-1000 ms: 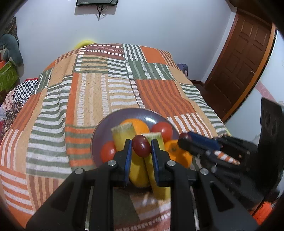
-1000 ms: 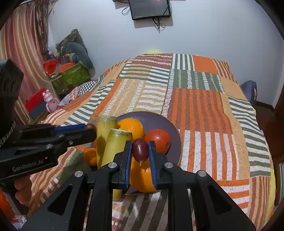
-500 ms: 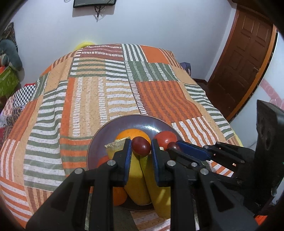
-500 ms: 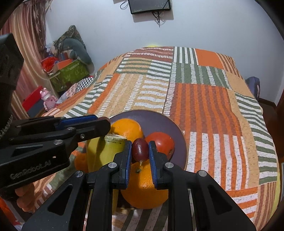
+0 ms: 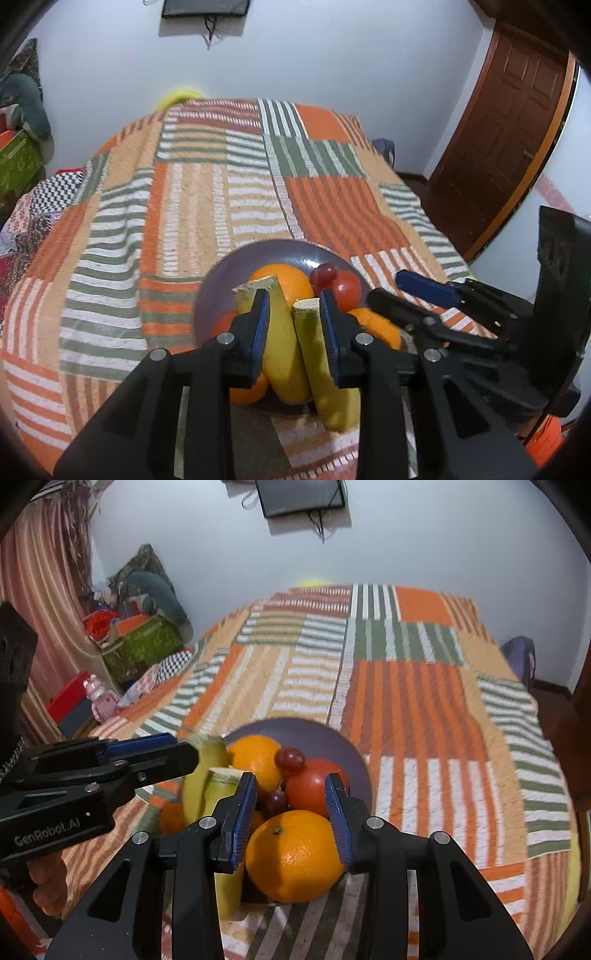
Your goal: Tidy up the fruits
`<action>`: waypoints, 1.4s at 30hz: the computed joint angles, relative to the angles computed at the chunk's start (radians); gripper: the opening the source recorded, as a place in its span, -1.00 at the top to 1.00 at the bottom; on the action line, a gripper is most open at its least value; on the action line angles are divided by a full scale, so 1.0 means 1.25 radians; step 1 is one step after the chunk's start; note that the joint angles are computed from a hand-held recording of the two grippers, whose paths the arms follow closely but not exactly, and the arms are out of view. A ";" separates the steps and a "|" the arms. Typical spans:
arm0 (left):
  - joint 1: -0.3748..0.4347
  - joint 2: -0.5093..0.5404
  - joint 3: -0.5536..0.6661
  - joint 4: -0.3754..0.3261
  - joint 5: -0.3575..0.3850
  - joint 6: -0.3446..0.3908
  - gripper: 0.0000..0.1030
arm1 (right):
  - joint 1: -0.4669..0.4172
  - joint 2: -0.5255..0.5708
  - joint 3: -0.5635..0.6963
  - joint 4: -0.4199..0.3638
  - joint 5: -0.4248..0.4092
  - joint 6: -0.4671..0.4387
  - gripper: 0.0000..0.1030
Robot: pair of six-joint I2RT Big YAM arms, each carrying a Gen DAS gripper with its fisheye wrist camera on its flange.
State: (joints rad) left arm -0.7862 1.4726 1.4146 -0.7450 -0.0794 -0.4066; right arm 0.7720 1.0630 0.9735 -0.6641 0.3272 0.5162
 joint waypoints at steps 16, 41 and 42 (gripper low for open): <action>-0.174 -0.282 -0.064 0.005 -0.364 -0.001 0.46 | 0.284 -0.161 0.092 -0.097 0.399 0.044 0.24; -0.466 -0.409 -0.075 -0.023 -0.713 0.011 -0.81 | 0.591 -0.100 0.177 -0.228 0.849 0.149 -1.00; -0.466 -0.407 -0.076 -0.021 -0.715 0.012 -0.82 | 0.584 -0.100 0.176 -0.224 0.841 0.147 -1.00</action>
State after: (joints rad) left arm -1.3693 0.9641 1.3201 -0.7709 -0.9731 -0.3920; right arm 1.5018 0.9383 1.1940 -0.9438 1.3787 0.6997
